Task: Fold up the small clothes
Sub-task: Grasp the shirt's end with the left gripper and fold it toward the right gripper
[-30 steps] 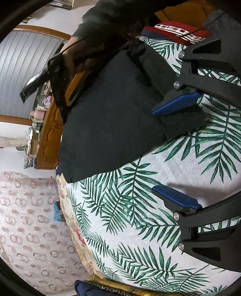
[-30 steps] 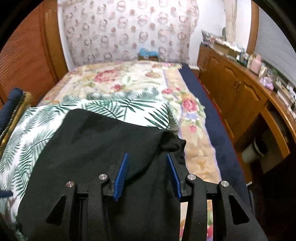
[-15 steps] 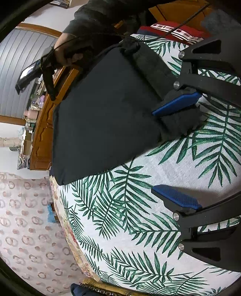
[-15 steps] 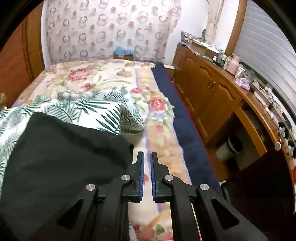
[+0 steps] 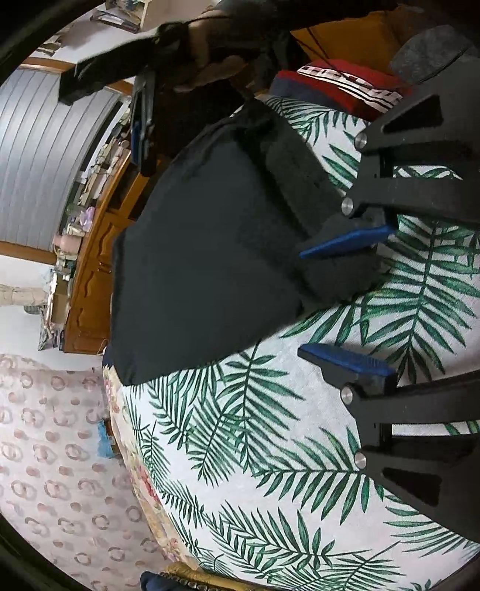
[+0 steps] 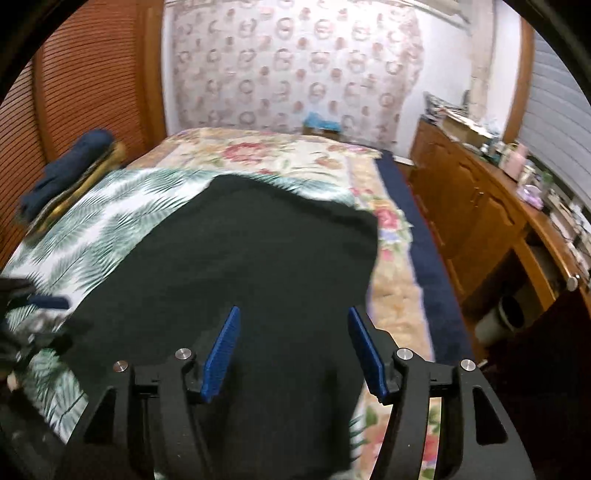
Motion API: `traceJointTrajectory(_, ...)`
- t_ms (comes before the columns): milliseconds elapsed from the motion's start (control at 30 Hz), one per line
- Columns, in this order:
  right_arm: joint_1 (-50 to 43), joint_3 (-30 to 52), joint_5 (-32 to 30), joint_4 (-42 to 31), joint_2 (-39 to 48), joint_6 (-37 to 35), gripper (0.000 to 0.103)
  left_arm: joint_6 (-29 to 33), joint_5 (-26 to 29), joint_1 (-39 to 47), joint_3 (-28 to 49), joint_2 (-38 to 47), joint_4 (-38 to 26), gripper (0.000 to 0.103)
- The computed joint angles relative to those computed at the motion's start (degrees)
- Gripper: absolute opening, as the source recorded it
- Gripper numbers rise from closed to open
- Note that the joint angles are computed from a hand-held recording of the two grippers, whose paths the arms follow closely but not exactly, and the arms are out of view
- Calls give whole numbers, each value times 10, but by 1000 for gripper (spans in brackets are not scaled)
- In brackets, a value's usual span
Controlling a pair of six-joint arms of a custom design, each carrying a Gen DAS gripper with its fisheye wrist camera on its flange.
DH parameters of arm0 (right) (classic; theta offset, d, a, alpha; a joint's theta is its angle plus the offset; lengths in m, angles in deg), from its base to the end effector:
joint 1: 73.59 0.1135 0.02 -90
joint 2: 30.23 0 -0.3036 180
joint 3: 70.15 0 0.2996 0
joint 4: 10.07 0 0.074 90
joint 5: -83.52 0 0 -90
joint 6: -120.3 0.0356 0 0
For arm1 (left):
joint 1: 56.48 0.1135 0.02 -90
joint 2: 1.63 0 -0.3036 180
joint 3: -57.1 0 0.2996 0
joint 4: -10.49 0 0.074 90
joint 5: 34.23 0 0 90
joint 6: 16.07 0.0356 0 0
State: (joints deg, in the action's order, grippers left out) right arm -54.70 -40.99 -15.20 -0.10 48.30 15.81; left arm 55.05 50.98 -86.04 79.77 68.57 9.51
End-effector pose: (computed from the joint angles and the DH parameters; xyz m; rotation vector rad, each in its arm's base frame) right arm 0.2245 0.0825 0.1144 -0.7259 2.1378 0.2128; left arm 0.1685 -0.0921 0.0962 0.1881 2.4264 -0.2853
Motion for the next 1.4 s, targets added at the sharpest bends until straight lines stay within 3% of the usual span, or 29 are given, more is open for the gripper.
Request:
traceJointTrajectory(233,8,-49,-58,30,0,-49,63,-12,-10,-12,9,30,4,34)
traceJointTrajectory(333,18,-63,-63,62,32,-65,64,-7,-1,-11,15,36,1,24)
traceJointTrajectory(400,20,-67,-81,68,46,-69,64,-6,8,-14,15,28,1,10)
traceJointTrajectory(467,21,-75,-91,68,44,-73,64,-8,4,-18,14,10,-9,7)
traceJointTrajectory(633,-6,-86,-122,7,-18,-99,65,-12,13,-11,27,-83,-48,5)
traceJointTrajectory(767,-10,-93,-118,-15,-48,-107,66,7,-6,-13,62,-108,-70,5)
traceJointTrajectory(1000,-6,-114,-90,10,-55,-91,67,25,12,22,107,-64,-44,5)
traceJointTrajectory(1267,-34,-129,-125,63,-11,-91,68,37,3,37,127,2,-3,5)
traceJointTrajectory(1400,-22,-138,-108,96,2,-82,68,30,23,58,125,24,11,5)
